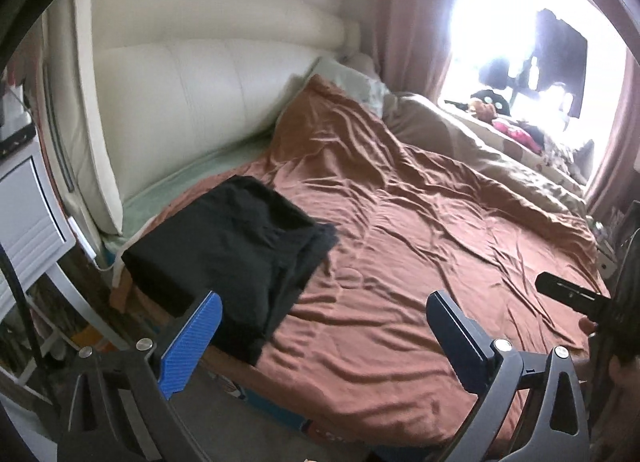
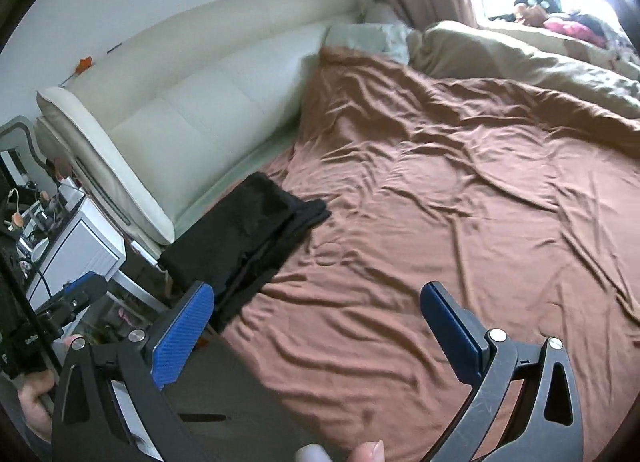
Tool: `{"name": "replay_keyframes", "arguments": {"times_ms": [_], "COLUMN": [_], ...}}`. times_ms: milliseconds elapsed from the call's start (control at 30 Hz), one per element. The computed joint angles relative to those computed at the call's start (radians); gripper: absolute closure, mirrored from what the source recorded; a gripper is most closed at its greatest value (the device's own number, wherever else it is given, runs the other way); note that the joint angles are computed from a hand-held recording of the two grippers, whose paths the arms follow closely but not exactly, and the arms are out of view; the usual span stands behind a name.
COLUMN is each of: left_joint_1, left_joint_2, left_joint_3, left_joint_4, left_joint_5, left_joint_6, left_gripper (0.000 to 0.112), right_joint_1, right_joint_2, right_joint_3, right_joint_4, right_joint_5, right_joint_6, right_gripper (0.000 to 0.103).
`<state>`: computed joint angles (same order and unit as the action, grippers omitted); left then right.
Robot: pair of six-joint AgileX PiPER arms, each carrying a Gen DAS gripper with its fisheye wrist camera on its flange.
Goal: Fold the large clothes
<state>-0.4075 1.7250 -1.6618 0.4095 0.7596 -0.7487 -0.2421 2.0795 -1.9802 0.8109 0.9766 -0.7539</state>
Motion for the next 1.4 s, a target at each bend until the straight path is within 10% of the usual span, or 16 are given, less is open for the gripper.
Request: {"name": "replay_keyframes", "arguments": {"times_ms": [733,1400], "left_joint_1": [-0.386,-0.758], "left_joint_2": [-0.314,-0.390], "left_joint_3": [0.491,0.708], "left_joint_4": [0.459,0.761], "left_joint_5": [-0.110,0.045], "left_joint_6": [-0.580,-0.953], "left_gripper": [0.010,0.010], "right_joint_1": [-0.384,-0.919], "right_joint_2": [-0.615,-0.827], "right_joint_3": [0.959,1.362], "right_joint_4": [0.390,0.467], "right_joint_5": [-0.128,0.172], "right_joint_6": [-0.626,-1.101], "right_gripper": [0.000,0.000]}}
